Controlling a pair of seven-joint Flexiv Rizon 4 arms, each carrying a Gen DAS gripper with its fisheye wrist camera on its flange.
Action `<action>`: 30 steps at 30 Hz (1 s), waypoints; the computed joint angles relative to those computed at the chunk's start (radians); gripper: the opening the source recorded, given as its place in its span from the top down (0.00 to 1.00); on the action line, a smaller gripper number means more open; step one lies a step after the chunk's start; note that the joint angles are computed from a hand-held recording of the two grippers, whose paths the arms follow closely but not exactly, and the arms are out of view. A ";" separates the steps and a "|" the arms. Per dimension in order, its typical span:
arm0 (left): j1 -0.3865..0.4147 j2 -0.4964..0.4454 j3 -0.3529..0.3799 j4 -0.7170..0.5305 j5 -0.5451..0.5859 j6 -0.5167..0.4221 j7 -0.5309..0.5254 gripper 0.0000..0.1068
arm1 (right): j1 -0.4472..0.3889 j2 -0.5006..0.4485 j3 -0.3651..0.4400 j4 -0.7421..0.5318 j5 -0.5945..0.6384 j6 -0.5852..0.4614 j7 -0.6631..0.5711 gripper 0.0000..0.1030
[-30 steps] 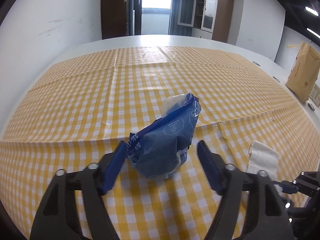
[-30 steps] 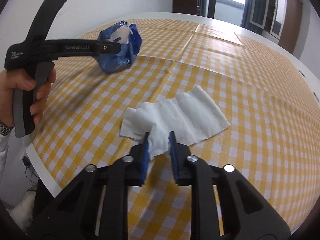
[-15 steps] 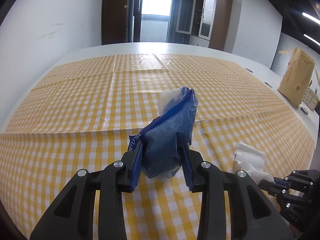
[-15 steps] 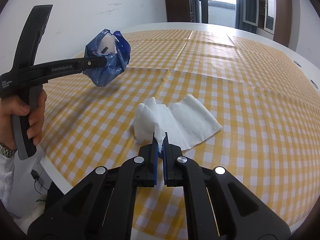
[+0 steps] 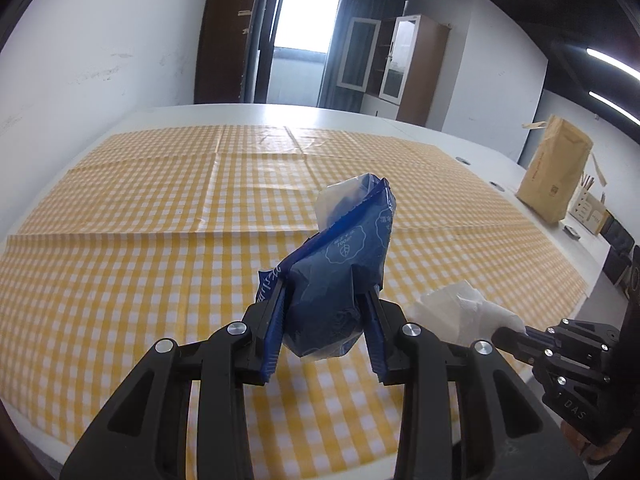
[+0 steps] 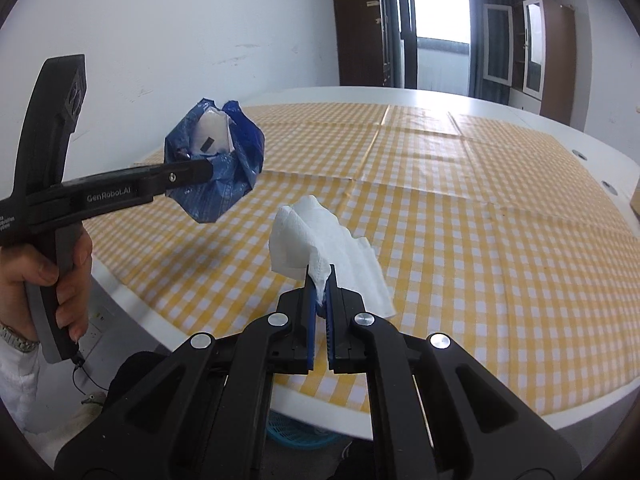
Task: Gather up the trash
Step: 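Carry the blue bag and white tissue down over the blue wastebasket with both tools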
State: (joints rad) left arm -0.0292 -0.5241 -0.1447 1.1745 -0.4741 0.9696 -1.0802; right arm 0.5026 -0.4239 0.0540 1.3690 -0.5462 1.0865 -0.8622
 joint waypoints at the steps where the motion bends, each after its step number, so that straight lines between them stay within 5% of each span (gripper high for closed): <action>1: 0.006 0.018 -0.009 0.029 -0.013 0.010 0.014 0.68 | 0.004 0.012 -0.004 0.015 -0.010 0.011 0.009 0.97; 13: 0.015 0.213 -0.048 0.320 -0.262 0.133 0.233 0.68 | 0.018 0.111 -0.011 0.148 -0.154 0.116 0.154 0.97; 30: -0.050 0.401 0.046 0.564 -0.556 0.094 0.460 0.68 | -0.026 0.247 0.033 0.362 -0.353 0.239 0.373 0.97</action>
